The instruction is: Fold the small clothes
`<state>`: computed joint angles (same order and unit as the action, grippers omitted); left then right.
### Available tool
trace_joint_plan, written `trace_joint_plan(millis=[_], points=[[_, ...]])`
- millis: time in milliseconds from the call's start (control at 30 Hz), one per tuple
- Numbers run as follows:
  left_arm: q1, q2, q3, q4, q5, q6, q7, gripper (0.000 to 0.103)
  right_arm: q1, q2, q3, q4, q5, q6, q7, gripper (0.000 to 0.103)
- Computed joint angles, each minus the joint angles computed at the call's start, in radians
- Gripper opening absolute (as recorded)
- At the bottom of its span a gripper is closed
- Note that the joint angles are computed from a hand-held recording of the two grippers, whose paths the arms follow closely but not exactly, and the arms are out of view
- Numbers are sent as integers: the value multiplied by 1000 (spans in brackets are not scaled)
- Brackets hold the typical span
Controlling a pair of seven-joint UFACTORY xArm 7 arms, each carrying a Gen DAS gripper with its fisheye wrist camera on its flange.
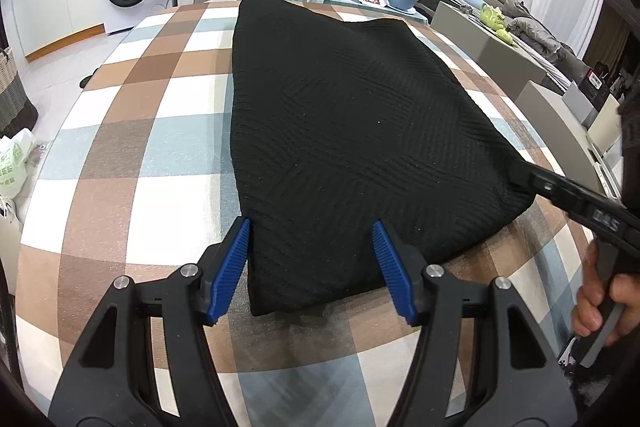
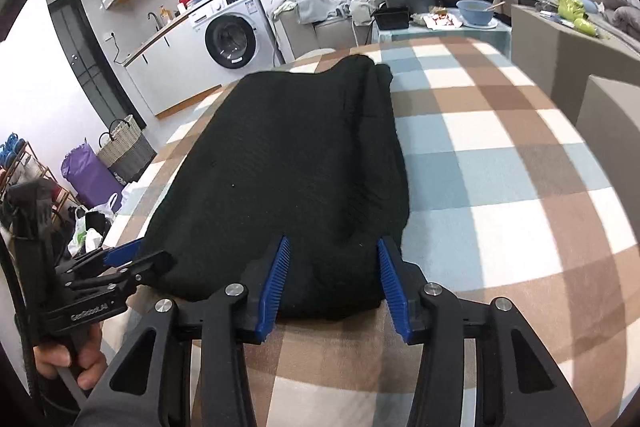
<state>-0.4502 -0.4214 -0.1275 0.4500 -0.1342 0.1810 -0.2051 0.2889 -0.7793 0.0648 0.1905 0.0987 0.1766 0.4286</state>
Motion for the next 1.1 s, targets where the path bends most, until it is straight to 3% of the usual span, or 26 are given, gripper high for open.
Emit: trace_joint_plan(millis=[133, 200, 367, 433, 533, 600, 667, 733, 767, 833, 900, 933, 1000, 1100], points=[[2, -6, -2, 1, 3, 7, -5, 59, -12, 42, -7, -5, 26, -79, 43, 43], [1, -11, -1, 1, 1, 9, -7, 59, -50, 42, 36, 0, 10, -92, 72, 43], [3, -26, -6, 3, 2, 5, -15, 59, -29, 79, 21, 14, -10, -104, 68, 43], [10, -36, -15, 3, 13, 4, -23, 59, -31, 54, 25, -13, -10, -156, 79, 43], [-1, -45, -13, 1, 18, -1, -17, 59, -17, 36, 3, -24, -19, -189, 71, 43], [-2, -33, -17, 8, 21, 3, -20, 59, 47, 74, -65, -11, -13, -190, 43, 43], [9, -36, -31, 7, 31, 2, -34, 59, 60, 107, -67, 1, -9, -186, 34, 43], [9, -40, -32, 4, 38, 4, -34, 59, 13, 131, -8, 13, -14, -160, 54, 38], [9, -38, -30, 4, 40, 5, -35, 59, 17, 136, -13, 12, -9, -157, 56, 36], [-5, -40, -13, 0, 29, 4, -28, 59, 23, 133, -30, 3, 1, -168, 58, 18], [-18, -42, 2, -3, 15, 2, -20, 59, 103, 102, -127, -26, 23, -228, 23, 9], [-17, -43, 1, -4, 14, 1, -19, 59, 127, 81, -150, -45, 29, -274, 17, 7], [-14, -43, -1, -3, 15, 3, -18, 59, 100, 47, -120, -65, 33, -304, 38, 6], [-9, -51, -7, -6, 18, 12, -20, 59, 54, 87, -92, -31, 45, -193, 83, 6]])
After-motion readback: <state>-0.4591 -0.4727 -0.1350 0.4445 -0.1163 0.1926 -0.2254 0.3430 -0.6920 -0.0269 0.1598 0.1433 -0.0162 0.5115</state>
